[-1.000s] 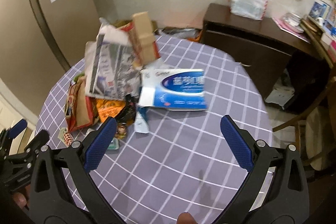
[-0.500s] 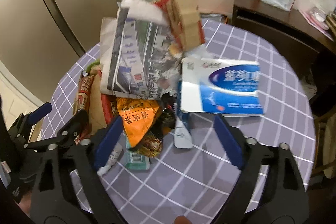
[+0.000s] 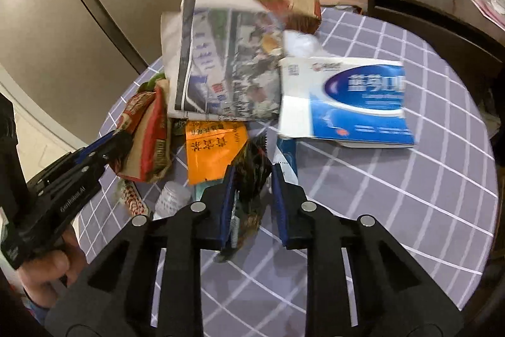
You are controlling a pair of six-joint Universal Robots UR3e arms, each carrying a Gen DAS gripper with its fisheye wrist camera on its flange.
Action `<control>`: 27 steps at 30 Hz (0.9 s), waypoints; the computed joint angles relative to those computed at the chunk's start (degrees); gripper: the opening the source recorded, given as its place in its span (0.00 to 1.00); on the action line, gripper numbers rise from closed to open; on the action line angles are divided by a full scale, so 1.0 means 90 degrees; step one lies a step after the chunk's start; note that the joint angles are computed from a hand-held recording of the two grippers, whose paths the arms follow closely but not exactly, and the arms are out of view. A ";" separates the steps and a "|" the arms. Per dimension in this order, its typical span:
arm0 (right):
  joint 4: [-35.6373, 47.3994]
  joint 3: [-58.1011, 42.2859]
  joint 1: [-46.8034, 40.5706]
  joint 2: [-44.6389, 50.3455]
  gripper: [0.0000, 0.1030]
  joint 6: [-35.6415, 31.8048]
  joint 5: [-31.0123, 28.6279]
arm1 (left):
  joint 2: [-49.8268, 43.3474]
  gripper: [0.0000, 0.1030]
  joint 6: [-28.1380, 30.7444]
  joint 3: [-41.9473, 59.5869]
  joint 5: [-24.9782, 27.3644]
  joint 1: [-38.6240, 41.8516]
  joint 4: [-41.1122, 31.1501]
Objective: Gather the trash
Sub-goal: 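Carry both held items over the blue bin and open both tools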
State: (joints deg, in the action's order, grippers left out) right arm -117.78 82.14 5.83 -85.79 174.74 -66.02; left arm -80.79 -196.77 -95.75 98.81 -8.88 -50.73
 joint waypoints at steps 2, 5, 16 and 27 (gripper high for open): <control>0.0236 0.0088 -0.0309 -0.0227 0.21 -0.0141 0.0379 | 0.0166 0.18 -0.0046 -0.0026 0.0141 -0.0102 -0.0047; 0.0541 0.0316 -0.0745 -0.0585 0.19 -0.0402 0.0929 | 0.0294 0.18 -0.0094 0.0103 0.0319 -0.0208 -0.0241; 0.1630 0.0971 -0.2127 -0.1653 0.19 -0.1441 0.2208 | 0.0372 0.18 -0.0552 0.0885 0.1228 -0.1215 -0.0586; 0.4884 0.0322 -0.5287 -0.2586 0.19 -0.3858 0.3558 | -0.2191 0.18 -0.0285 0.4018 0.1025 -0.2674 -0.0606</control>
State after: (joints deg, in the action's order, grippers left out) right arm -73.82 85.04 -41.75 -109.07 140.02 -34.00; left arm -100.51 -199.34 -59.58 108.04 -32.95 -56.18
